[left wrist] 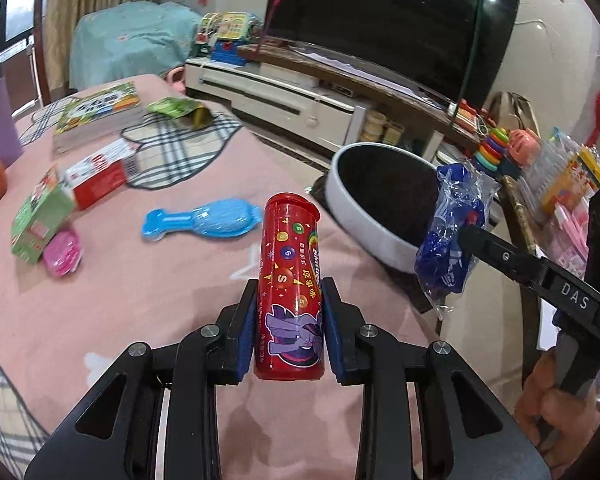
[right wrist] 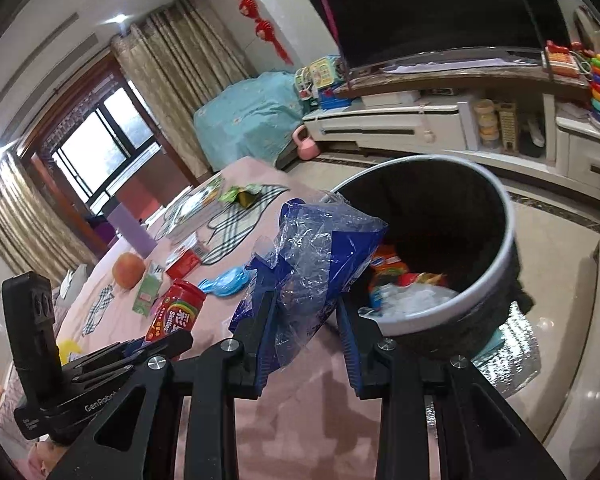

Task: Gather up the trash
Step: 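Lift the Skittles tube and blue bag and carry both over the trash bin, then open both tools to drop the tube and bag into the bin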

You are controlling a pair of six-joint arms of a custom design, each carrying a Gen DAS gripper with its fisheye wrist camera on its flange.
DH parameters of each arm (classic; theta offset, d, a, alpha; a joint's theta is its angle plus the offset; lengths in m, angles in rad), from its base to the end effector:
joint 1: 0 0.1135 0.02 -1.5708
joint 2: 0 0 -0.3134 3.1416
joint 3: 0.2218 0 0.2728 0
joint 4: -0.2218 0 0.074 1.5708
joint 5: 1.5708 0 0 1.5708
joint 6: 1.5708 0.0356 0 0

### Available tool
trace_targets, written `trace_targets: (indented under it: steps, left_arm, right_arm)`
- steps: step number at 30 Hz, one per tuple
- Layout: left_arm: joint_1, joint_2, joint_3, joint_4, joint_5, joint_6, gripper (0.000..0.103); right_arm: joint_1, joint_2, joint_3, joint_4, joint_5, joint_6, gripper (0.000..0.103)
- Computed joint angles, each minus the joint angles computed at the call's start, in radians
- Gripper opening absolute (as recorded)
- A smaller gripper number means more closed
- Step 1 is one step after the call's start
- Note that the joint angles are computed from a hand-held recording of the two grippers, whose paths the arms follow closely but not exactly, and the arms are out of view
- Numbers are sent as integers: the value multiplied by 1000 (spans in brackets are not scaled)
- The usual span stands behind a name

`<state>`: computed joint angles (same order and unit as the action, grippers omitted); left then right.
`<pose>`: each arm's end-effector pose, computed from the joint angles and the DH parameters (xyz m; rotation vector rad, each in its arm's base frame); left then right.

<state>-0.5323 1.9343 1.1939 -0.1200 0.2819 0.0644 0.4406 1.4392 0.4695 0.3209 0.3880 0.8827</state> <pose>0.3732 -0.2313 0.1892 0.8464 2.3120 -0.5508 0.2446 0.1004 0.1740 0.6832 2.0731 0.3262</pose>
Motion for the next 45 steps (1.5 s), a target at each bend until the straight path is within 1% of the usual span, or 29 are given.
trace_targets:
  steps: [7,18,28,39,45]
  left_arm:
    - [-51,19,60,-23,-12,3,28]
    - [-117,82,179,-73,-39,5,28]
    - [-153,158,301,-141,-51,16,28]
    - [-169,234,420,-212,-48,18,28]
    - [-179,270,472,-243,-46,13,29]
  right_arm:
    - [-56,-35,-37,3,-15,-2,30]
    - [-153,-57,-57,9,-58,-46,30]
    - [-240,-27,-14,-58,-133,-110,31]
    - [-300,12,6,-63,-197,-134,32]
    - [-324,9,20,-88,-207,-155,34]
